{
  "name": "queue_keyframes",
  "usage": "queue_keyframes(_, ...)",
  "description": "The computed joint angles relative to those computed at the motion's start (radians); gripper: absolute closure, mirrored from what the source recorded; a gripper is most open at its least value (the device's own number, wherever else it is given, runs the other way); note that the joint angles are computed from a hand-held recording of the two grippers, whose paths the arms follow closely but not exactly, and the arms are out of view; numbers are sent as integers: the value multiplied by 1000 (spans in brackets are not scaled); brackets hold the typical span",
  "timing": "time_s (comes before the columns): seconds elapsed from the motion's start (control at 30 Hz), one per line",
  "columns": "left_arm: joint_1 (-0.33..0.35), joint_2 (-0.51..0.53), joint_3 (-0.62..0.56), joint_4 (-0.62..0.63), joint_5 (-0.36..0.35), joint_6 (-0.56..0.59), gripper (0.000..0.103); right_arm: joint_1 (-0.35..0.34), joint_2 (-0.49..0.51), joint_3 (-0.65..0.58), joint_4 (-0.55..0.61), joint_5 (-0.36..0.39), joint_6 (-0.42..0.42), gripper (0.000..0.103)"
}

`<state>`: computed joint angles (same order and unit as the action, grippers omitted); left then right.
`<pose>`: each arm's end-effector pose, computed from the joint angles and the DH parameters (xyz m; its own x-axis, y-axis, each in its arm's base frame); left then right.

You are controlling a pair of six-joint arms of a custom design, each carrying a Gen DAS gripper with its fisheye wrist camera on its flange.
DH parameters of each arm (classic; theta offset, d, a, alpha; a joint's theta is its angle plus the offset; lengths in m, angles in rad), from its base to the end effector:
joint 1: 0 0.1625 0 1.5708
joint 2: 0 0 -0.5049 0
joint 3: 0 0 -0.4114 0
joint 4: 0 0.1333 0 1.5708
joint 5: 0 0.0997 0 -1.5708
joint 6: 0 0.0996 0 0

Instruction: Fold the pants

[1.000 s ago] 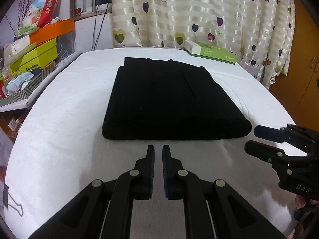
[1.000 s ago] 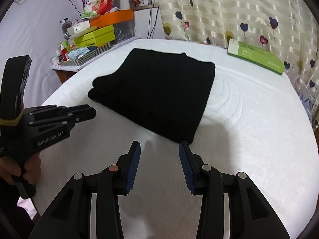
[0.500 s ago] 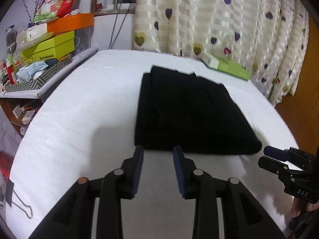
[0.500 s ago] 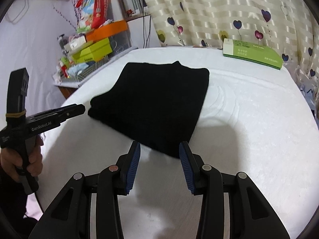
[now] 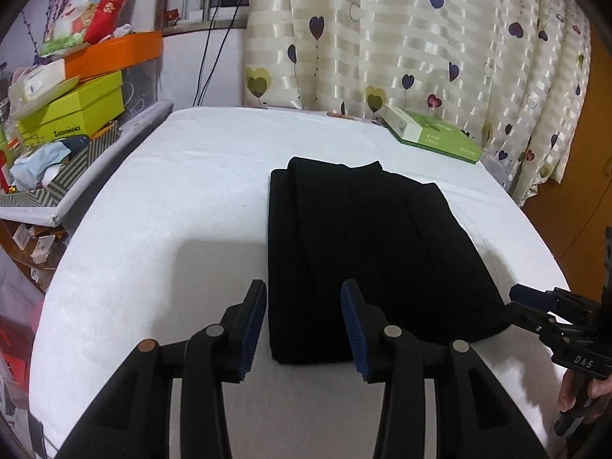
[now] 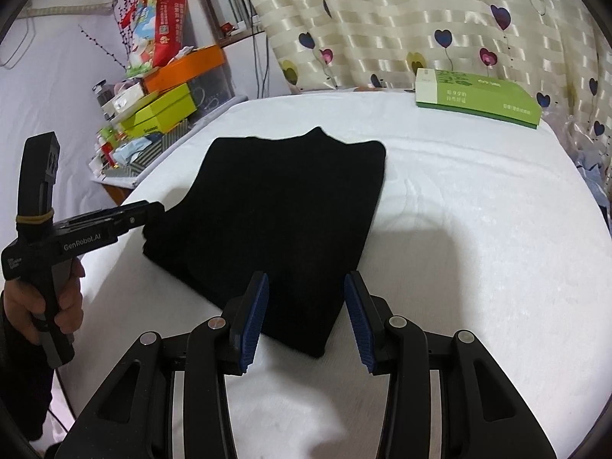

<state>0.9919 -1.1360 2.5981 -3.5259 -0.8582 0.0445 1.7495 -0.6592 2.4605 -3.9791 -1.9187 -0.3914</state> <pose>-0.0422 -0.4273 0.1922 -0.7804 0.1876 -0.5964 0.5172 0.7298 -0.4472 0.1760 -0.4157 0.0512 -0.8314 -0.2859 0.4764 -0.5011 0.7564 -0.4204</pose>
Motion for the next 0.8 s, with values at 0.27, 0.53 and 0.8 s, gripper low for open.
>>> queue_keyframes(0.27,26,38,-54,11,-17,18,59,-29,-20,-54,89,34,13,60)
queue_keyframes(0.53,118,30,-126,73,-61,16,53,-75,-35,-95,170,59,46,59)
queue_keyframes(0.8,140,22,-149,104,-158,33,51,-103,-44,-131,223,105,65,58)
